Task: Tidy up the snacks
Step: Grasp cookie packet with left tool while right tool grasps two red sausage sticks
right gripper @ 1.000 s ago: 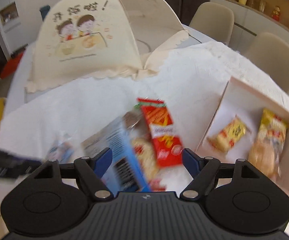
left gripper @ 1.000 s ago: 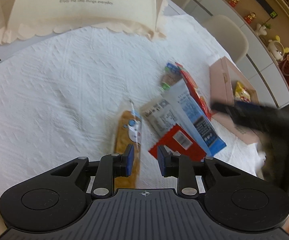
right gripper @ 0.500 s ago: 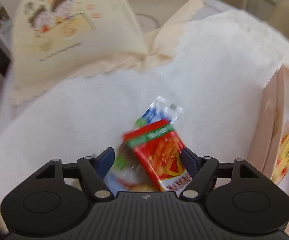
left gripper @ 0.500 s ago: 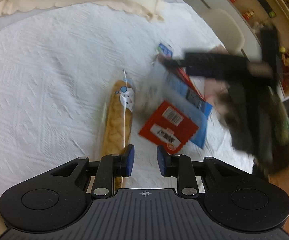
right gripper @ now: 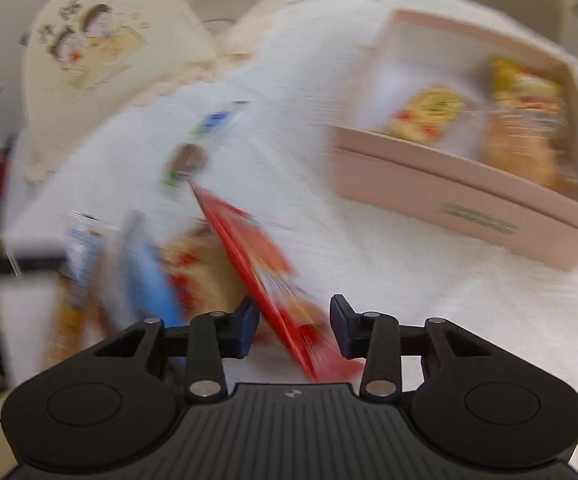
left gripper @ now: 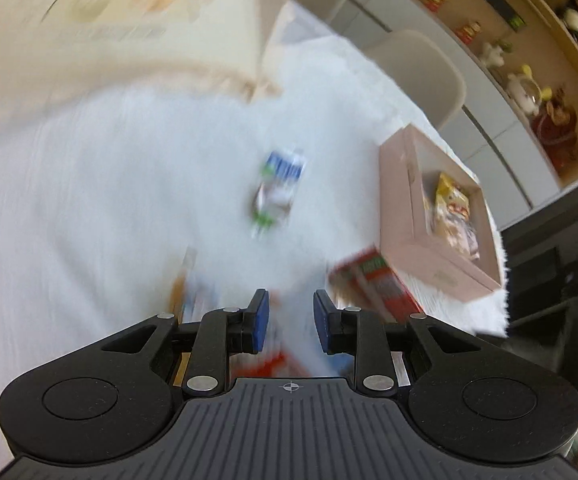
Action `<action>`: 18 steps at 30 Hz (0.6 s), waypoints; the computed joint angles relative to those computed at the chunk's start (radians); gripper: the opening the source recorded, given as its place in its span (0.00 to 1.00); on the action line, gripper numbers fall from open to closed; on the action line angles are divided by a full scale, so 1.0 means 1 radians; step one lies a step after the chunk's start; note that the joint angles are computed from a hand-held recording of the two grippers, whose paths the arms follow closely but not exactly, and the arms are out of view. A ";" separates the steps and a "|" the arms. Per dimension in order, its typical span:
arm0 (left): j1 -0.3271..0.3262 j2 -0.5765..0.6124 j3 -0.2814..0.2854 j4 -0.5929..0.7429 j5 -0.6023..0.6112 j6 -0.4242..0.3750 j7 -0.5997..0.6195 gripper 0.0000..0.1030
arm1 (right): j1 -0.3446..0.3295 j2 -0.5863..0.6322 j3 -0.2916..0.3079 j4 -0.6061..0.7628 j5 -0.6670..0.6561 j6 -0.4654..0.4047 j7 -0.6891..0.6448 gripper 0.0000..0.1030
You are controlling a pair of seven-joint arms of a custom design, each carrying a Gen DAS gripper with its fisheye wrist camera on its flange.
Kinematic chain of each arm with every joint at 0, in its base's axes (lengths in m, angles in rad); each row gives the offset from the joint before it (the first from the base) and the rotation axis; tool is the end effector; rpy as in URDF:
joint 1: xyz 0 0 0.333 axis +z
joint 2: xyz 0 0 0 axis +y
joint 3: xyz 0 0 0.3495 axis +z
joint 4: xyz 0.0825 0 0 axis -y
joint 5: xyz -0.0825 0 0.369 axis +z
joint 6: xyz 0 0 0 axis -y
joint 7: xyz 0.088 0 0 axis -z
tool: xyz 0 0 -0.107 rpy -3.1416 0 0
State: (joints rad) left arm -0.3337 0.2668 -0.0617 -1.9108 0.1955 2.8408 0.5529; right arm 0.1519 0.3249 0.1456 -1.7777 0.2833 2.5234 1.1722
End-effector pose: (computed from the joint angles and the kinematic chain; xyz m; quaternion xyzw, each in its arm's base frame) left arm 0.6034 -0.2588 0.4752 -0.8033 0.4966 -0.3198 0.0758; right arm 0.6474 0.1841 0.4617 -0.8300 0.5025 -0.0689 0.2318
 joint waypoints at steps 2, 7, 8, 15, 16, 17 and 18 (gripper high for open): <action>0.010 0.079 -0.002 0.127 0.018 -0.082 0.079 0.27 | -0.005 -0.020 -0.011 -0.039 -0.005 0.031 0.006 0.37; 0.007 0.277 0.012 0.430 0.055 -0.275 0.244 0.29 | -0.054 -0.066 -0.002 -0.125 0.081 0.059 -0.068 0.60; 0.005 0.314 0.012 0.489 0.052 -0.322 0.278 0.31 | -0.063 -0.072 -0.002 -0.140 0.100 0.061 -0.093 0.62; -0.063 0.442 0.063 0.687 0.122 -0.502 0.326 0.49 | -0.063 -0.115 0.019 -0.271 0.207 0.227 -0.300 0.74; -0.063 0.463 0.059 0.719 0.114 -0.530 0.333 0.51 | -0.058 -0.118 0.023 -0.293 0.221 0.271 -0.314 0.80; -0.067 0.466 0.063 0.716 0.120 -0.519 0.320 0.52 | -0.056 -0.118 0.031 -0.312 0.241 0.315 -0.328 0.82; -0.069 0.471 0.067 0.724 0.121 -0.522 0.308 0.52 | -0.060 -0.118 0.044 -0.326 0.268 0.347 -0.349 0.86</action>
State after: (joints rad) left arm -0.4030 0.7382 0.0053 -1.1872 0.3166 2.3184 0.8611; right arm 0.0916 0.2073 0.1897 -2.1032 0.5510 2.8700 0.8234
